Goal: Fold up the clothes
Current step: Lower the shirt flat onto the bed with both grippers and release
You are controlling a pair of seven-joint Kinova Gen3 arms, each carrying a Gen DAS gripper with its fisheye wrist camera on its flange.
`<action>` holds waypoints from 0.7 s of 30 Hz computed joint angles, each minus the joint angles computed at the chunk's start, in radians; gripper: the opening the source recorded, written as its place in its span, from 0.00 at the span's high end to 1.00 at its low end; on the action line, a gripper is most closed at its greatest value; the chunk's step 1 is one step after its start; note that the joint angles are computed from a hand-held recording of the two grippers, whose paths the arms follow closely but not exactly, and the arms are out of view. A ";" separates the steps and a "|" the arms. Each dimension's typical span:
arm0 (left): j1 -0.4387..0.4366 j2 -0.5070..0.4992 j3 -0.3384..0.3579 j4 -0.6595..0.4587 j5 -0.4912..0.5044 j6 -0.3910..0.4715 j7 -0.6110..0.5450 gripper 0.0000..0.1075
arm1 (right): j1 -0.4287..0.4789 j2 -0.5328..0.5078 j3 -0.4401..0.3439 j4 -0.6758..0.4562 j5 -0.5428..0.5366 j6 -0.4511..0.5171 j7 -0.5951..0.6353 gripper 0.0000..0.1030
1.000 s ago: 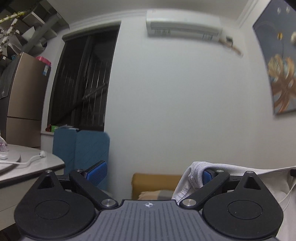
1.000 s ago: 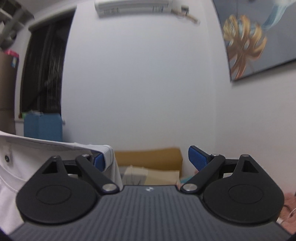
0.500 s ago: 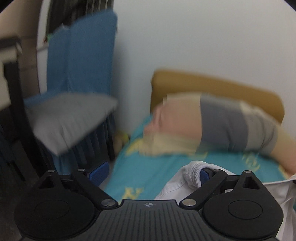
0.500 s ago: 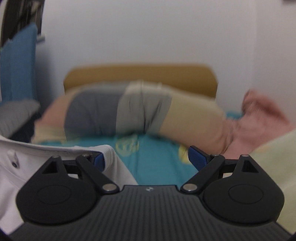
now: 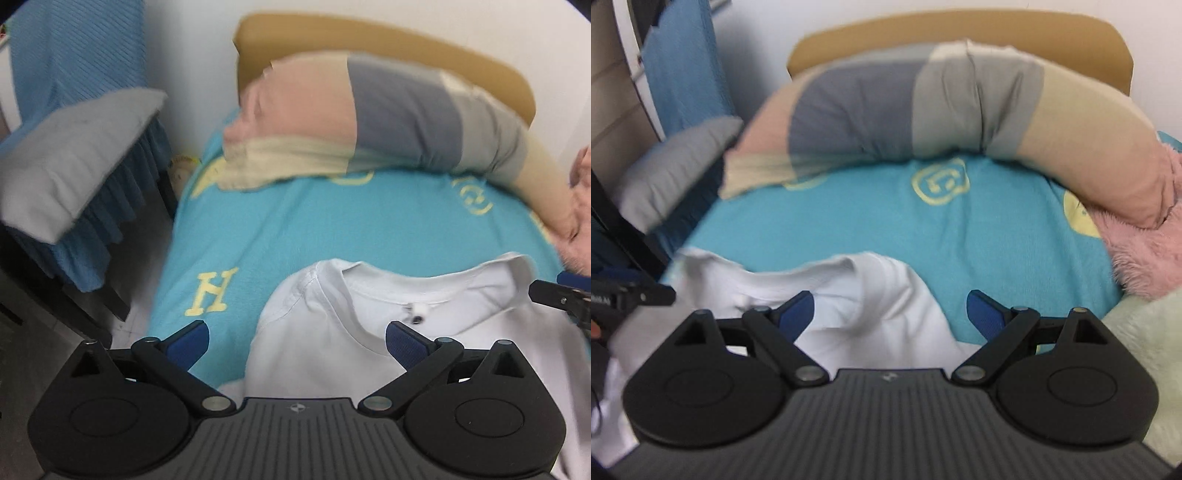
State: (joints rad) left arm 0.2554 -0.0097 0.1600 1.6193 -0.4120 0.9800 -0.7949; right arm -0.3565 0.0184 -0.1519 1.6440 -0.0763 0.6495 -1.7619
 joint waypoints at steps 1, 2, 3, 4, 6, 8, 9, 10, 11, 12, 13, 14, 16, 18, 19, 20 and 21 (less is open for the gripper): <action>-0.005 -0.033 0.028 0.019 -0.031 -0.002 0.041 0.04 | -0.017 -0.030 0.018 0.021 -0.009 -0.012 -0.012 0.12; -0.028 -0.071 0.072 0.044 -0.061 -0.003 0.081 0.04 | -0.053 -0.059 0.052 0.043 -0.012 -0.025 -0.027 0.12; -0.058 -0.116 0.119 0.079 -0.077 -0.010 0.122 0.04 | -0.093 -0.105 0.084 0.080 -0.001 -0.049 -0.053 0.12; -0.081 -0.159 0.165 0.097 -0.094 -0.001 0.163 0.04 | -0.117 -0.151 0.097 0.113 0.014 -0.058 -0.085 0.12; -0.116 -0.245 0.255 0.122 -0.097 0.047 0.244 0.04 | -0.109 -0.244 0.070 0.163 0.040 -0.052 -0.147 0.12; -0.090 -0.331 0.297 0.136 -0.082 0.107 0.325 0.04 | -0.058 -0.337 -0.001 0.180 0.069 0.012 -0.221 0.12; -0.059 -0.374 0.311 0.143 -0.077 0.141 0.366 0.04 | -0.058 -0.383 -0.017 0.185 0.077 0.053 -0.261 0.12; -0.047 -0.416 0.341 0.142 -0.065 0.181 0.402 0.04 | -0.077 -0.429 -0.029 0.188 0.101 0.093 -0.302 0.12; -0.054 -0.456 0.375 0.138 -0.041 0.222 0.425 0.04 | -0.110 -0.476 -0.029 0.189 0.123 0.134 -0.343 0.12; -0.079 -0.499 0.417 0.116 -0.001 0.263 0.432 0.04 | -0.155 -0.522 -0.023 0.192 0.149 0.175 -0.383 0.12; -0.095 -0.539 0.445 0.098 0.040 0.303 0.440 0.04 | -0.187 -0.568 -0.032 0.194 0.168 0.215 -0.424 0.12; -0.105 -0.572 0.458 0.081 0.081 0.344 0.451 0.05 | -0.205 -0.615 -0.050 0.192 0.178 0.256 -0.465 0.12; -0.087 -0.617 0.471 0.048 0.114 0.418 0.517 0.05 | -0.187 -0.707 -0.110 0.181 0.178 0.336 -0.513 0.12; -0.094 -0.676 0.478 0.016 0.162 0.478 0.564 0.05 | -0.126 -0.800 -0.150 0.164 0.114 0.410 -0.496 0.12; -0.104 -0.706 0.473 0.011 0.191 0.493 0.576 0.05 | -0.090 -0.846 -0.155 0.153 0.073 0.445 -0.464 0.12; -0.112 -0.731 0.462 0.011 0.221 0.503 0.588 0.05 | -0.054 -0.892 -0.155 0.144 0.033 0.477 -0.435 0.12; -0.120 -0.754 0.448 0.010 0.250 0.512 0.600 0.06 | -0.020 -0.934 -0.149 0.138 -0.008 0.505 -0.406 0.12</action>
State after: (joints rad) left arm 0.1353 -0.7640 0.6080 1.6296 -0.1615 1.4924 -0.1952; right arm -0.3761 -0.9159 -0.3005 1.7821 -0.0842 1.1541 -2.1682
